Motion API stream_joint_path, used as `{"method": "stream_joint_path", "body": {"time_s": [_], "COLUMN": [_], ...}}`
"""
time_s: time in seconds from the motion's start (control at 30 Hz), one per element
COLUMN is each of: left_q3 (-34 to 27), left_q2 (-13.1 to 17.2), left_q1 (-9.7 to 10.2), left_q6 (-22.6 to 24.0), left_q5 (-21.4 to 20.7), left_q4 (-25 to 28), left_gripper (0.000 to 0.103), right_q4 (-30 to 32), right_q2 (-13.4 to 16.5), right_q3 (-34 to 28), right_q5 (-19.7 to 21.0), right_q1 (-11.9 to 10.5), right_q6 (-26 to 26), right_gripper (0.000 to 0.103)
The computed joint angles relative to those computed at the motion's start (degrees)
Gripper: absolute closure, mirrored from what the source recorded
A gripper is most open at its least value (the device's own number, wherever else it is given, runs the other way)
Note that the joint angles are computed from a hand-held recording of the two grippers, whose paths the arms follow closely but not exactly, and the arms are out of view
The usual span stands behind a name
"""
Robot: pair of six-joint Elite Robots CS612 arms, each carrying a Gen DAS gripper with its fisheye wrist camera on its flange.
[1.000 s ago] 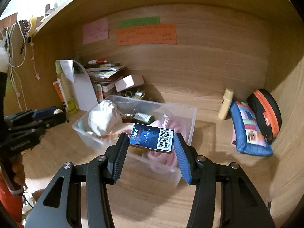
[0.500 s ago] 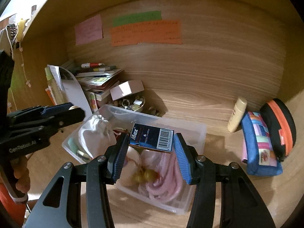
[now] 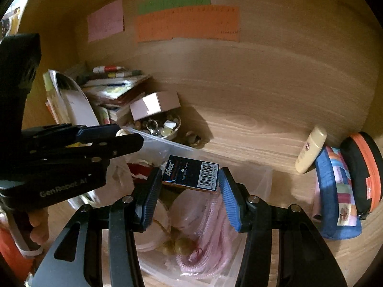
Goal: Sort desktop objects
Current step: 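Carry the card and seashell over the bin and lower them with both grippers, then open both grippers to release the card and seashell into the bin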
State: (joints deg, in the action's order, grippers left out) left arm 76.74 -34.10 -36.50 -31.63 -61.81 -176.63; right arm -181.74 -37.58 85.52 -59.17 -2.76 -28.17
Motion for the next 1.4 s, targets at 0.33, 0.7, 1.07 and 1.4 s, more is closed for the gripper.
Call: {"method": "stream_joint_path", "body": {"time_s": [0.33, 0.7, 1.07, 1.4], "left_q3": [-1.4, 0.6, 5.7, 11.7], "left_q2": [1.1, -0.1, -3.2, -6.4], "left_q1": [0.2, -0.89, -2.86, -5.34], "left_q6": [0.7, 2.5, 2.1, 0.7], "left_q5": [-0.3, 2.8, 9.5, 14.4], "left_q4": [1.6, -2.1, -5.4, -7.8], "left_gripper": [0.062, 0.055, 0.038, 0.013], "right_q4": [-1.8, -4.2, -6.7, -13.5], "right_q2": [1.5, 0.9, -1.1, -4.8], "right_q3": [-0.8, 0.5, 3.2, 10.0], "right_q5": [-3.8, -3.9, -2.8, -2.4], "right_q1": [0.9, 1.1, 0.5, -0.9], "right_q6": [-2.5, -3.9, -2.7, 0.9], "right_gripper": [0.057, 0.037, 0.022, 0.009]}}
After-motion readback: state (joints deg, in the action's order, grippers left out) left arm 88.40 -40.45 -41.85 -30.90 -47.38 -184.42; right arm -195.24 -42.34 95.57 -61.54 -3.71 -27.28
